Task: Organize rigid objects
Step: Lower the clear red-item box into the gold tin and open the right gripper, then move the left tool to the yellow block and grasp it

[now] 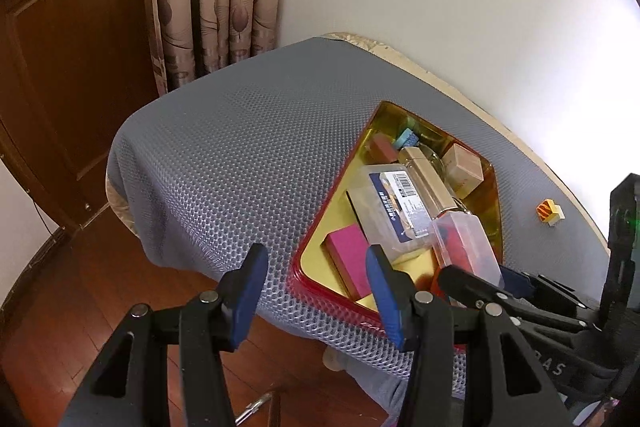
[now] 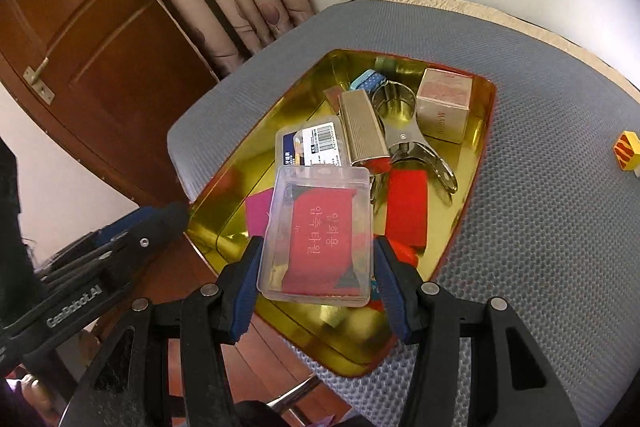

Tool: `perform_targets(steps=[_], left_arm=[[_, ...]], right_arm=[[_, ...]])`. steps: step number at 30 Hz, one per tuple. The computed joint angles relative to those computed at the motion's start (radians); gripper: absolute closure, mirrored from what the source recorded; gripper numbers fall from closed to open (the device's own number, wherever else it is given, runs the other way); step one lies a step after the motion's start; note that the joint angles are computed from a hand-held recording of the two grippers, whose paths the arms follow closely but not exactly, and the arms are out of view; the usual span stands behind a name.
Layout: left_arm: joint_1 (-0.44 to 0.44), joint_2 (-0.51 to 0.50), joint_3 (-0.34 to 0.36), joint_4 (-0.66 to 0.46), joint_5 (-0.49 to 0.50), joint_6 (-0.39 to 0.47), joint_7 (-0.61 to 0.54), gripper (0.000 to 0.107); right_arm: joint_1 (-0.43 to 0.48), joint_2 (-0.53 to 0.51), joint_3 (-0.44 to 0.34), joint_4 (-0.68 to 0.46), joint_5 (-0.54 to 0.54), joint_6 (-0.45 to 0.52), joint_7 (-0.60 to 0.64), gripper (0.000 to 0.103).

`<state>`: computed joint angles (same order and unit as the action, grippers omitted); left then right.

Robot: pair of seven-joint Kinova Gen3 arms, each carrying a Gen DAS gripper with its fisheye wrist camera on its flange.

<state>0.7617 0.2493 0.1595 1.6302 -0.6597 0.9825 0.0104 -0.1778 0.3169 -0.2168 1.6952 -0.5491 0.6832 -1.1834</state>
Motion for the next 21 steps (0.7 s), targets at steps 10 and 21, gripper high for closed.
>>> perform_targets(steps=[10,21], left_arm=[[-0.010,0.006,-0.002,-0.003,0.018,0.010,-0.017,0.055],[0.035,0.030,-0.009,-0.035,-0.045,0.078,-0.012,0.055]], right_arm=[[-0.010,0.037,-0.004,-0.021,0.014,0.000,-0.016,0.051],[0.131,-0.076,-0.020,0.135,-0.193,-0.115,0.186,0.019]])
